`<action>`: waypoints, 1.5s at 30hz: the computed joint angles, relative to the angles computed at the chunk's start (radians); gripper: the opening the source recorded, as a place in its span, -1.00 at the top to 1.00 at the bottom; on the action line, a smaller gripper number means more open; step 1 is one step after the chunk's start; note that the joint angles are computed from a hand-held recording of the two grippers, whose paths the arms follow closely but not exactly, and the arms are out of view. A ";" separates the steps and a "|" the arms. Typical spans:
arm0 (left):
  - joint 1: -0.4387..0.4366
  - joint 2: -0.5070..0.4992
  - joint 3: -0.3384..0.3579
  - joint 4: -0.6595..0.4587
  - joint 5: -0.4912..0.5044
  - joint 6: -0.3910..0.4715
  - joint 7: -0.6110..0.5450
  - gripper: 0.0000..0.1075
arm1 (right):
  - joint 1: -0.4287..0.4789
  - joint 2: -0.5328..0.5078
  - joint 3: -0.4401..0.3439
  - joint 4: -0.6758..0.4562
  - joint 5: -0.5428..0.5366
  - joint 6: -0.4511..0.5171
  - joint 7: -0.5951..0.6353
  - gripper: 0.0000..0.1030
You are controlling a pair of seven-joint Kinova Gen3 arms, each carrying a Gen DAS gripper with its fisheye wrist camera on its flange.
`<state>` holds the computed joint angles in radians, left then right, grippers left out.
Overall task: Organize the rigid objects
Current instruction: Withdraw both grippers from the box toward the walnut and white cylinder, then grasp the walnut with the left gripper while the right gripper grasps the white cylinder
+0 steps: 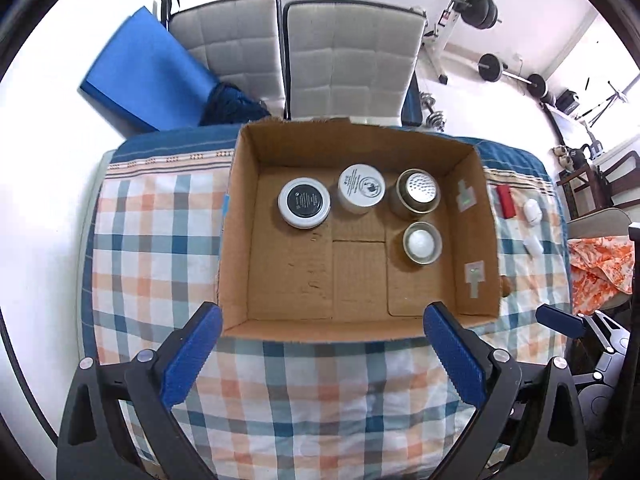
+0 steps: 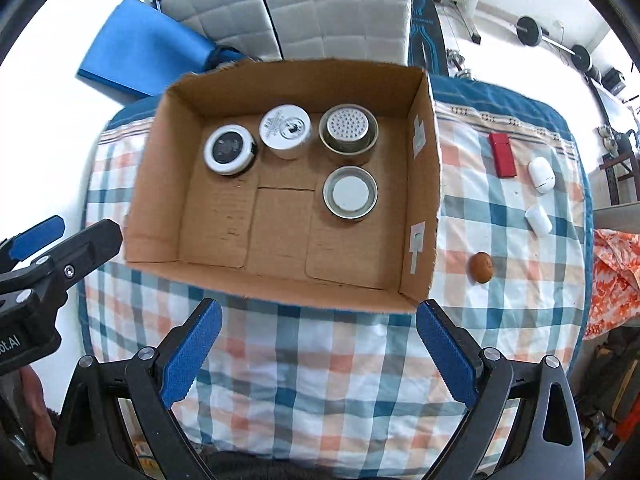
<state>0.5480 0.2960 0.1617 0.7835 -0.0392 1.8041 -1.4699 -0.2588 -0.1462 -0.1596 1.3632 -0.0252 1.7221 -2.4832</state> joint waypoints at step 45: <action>0.641 0.617 -0.080 -0.414 -0.024 0.100 0.346 0.17 | 0.382 -0.278 0.678 0.566 0.194 -0.197 0.722 -0.85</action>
